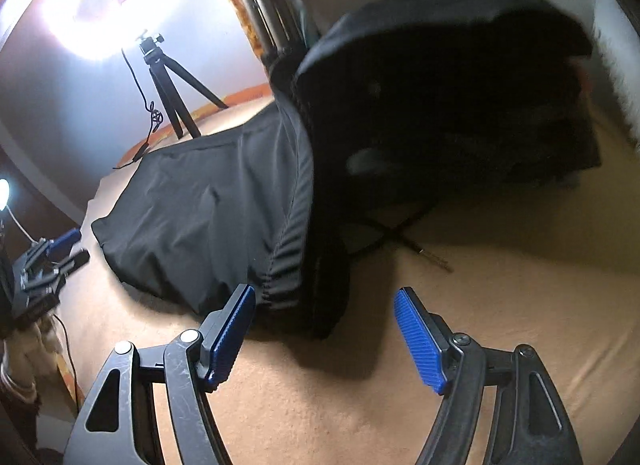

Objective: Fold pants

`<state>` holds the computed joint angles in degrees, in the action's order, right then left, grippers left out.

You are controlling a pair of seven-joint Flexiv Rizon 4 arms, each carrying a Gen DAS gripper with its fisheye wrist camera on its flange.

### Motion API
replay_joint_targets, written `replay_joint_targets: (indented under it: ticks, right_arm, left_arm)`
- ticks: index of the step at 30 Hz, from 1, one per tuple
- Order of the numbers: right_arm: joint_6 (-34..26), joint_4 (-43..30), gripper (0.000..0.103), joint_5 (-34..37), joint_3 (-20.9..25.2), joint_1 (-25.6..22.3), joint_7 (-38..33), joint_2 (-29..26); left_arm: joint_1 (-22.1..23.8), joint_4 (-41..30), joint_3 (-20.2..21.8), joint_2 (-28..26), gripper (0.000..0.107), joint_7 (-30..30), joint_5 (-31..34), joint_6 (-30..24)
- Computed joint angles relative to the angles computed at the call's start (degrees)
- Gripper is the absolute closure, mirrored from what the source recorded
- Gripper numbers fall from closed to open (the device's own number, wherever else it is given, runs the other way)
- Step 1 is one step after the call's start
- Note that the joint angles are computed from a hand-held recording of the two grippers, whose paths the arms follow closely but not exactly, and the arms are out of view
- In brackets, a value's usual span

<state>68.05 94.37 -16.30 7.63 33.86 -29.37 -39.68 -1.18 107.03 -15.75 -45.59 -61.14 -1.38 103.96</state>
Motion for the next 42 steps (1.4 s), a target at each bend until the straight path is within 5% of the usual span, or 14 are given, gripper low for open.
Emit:
replay_joint_targets:
  ticks: [4,9,12,16,23,31,34,37,42]
  right_arm:
    - [2.42,-0.19,0.028,2.43,1.50,-1.28,0.36,-1.18]
    - [2.55,-2.02,0.028,3.96,2.17,-1.40,-0.59,-2.99]
    - [3.54,-3.15,0.056,5.79,4.62,-2.99,-2.88,-4.00]
    - [2.92,-4.70,0.072,7.11,5.23,-3.25,-4.34,-4.87]
    - [5.38,-4.83,0.080,10.07,5.78,-3.91,-5.20,-4.77]
    - [5.64,-5.12,0.080,10.15,5.13,-3.53,-5.12,-4.45]
    - [5.52,-5.08,0.081,10.23,5.13,-3.60,-5.07,-4.46]
    - [5.15,-5.03,0.081,10.29,5.15,-3.68,-5.04,-4.47]
    - [4.57,-5.30,0.081,10.48,5.37,-3.74,-4.98,-4.52]
  left_arm:
    - [-1.76,0.43,2.40,0.69,0.052,-1.21,-1.51,-0.36]
    - [1.51,1.26,1.88,1.15,0.044,-4.80,-3.98,-0.81]
    - [5.50,1.22,-0.23,2.02,0.044,-7.52,-6.44,-4.95]
    - [15.12,0.76,-8.74,0.05,0.042,-10.96,-10.36,-8.82]
    - [22.54,-1.58,-18.00,-5.58,0.042,-15.81,-16.55,-11.32]
    - [22.15,-4.60,-19.16,-8.57,0.042,-21.62,-17.43,-9.37]
    - [20.79,-5.43,-17.72,-8.88,0.047,-24.40,-16.85,-7.66]
    - [18.31,-6.76,-14.40,-8.74,0.102,-27.32,-16.68,-7.62]
    - [19.71,-6.46,-16.03,-10.13,0.103,-30.62,-13.84,-3.92]
